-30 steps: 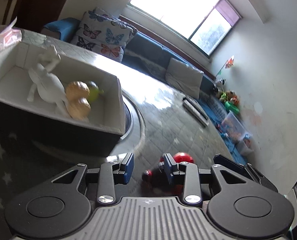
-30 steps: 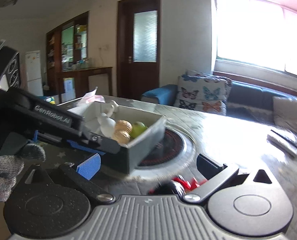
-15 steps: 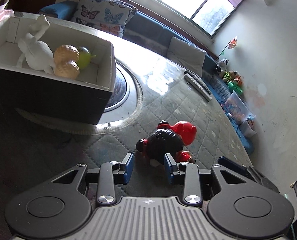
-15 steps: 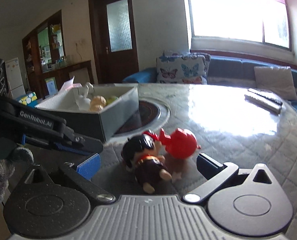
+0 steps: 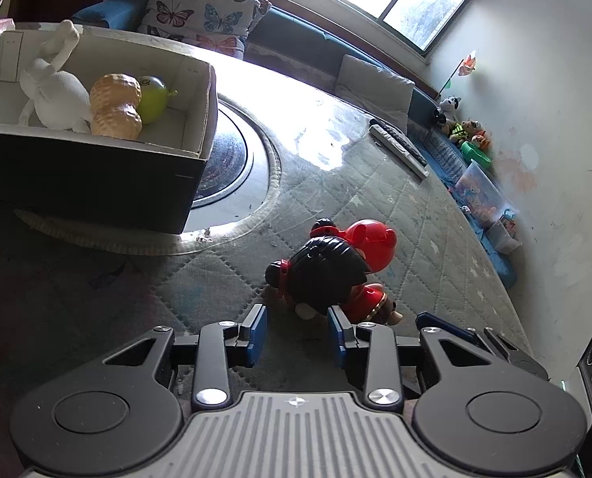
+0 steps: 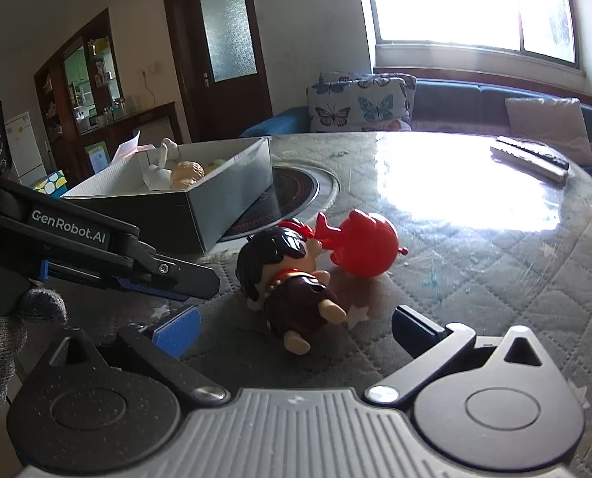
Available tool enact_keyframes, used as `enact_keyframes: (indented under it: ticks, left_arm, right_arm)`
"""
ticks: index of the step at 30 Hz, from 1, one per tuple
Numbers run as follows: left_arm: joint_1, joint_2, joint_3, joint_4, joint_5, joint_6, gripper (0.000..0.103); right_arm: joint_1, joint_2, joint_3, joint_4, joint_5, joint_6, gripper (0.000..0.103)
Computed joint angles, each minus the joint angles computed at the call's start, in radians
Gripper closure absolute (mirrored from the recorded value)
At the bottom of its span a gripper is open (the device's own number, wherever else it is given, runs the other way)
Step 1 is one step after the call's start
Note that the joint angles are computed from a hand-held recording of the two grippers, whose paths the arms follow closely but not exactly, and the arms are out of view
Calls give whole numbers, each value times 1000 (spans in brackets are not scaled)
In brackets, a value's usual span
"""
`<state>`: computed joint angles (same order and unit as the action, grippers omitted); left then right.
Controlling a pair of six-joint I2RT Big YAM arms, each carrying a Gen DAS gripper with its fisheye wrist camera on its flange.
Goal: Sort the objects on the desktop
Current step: 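Move the left tool down onto the black-haired doll figure, then close the left gripper on the doll figure's head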
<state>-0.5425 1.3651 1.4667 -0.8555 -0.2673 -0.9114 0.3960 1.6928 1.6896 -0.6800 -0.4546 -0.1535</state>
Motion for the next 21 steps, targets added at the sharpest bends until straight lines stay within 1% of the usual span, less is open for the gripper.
enact_keyframes:
  ticks: [7,16,21]
  left_arm:
    - [6,13,14,3,17,22,67]
    - [24,26,43,4,41,94,67]
    - [43,22,46,23,62,134,67]
  right_arm:
    - [5,8,8,-29,-7,-15,0]
    - [9,23,19,-56,-4,-20,0]
    - [12,21,9,-45,5,-36,0]
